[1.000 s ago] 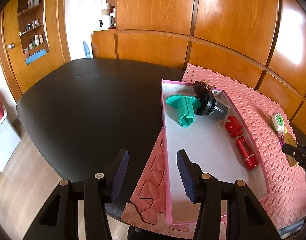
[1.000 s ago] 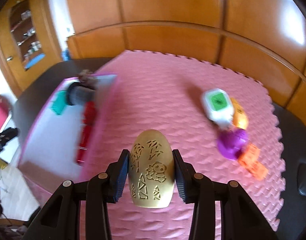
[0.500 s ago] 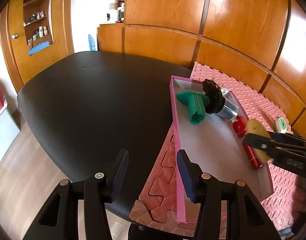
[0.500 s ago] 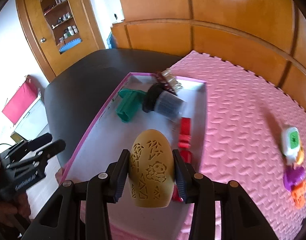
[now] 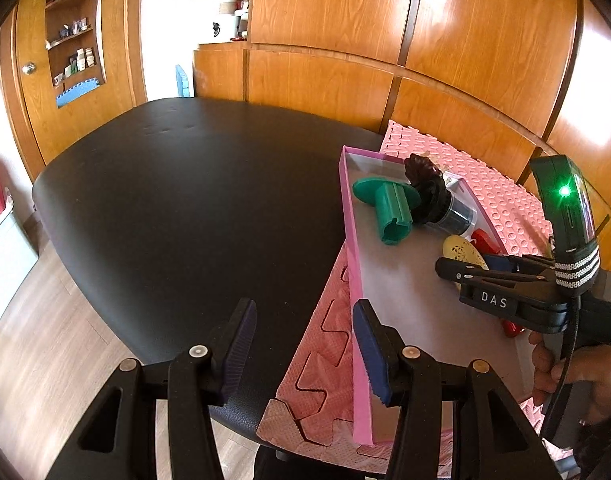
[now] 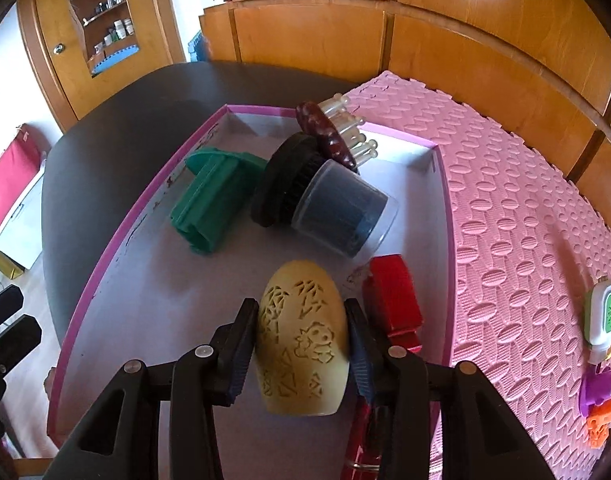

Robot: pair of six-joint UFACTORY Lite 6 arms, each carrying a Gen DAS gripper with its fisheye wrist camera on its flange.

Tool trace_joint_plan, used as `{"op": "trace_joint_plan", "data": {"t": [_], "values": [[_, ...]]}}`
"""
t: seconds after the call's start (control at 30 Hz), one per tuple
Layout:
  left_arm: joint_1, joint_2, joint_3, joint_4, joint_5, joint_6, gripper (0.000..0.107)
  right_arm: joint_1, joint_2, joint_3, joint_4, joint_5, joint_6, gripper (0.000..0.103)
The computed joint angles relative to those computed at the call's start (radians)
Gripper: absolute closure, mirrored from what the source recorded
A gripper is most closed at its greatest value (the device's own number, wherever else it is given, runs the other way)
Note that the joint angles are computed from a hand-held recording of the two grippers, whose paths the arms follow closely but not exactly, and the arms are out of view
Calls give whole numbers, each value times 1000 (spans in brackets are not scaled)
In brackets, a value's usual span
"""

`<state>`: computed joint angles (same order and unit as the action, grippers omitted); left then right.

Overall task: Organize rigid objects
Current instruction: 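Carry the yellow stamp into the tray and open the right gripper, then move both tools back toward the remaining toys on the mat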

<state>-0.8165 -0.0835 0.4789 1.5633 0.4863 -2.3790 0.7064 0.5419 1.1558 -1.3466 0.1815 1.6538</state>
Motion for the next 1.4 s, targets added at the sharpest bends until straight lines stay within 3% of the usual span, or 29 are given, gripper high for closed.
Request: {"op": "trace_joint_plan", "data": {"t": [0.2,0.37,0.67,1.4], "values": [[-14,-3,5,-18,13,14,56,1,-11,-14,-27,8,31,60],[-31,-6,13,-43,26,33,56,11,-66,-78,-271,23,287,58],[-66,-5,29,-80,44,66,56,46,-163,-182,-474,78,525,57],[-181,77,144,-159,96,157,52,67,-502,-485,-621,182,734,57]]}}
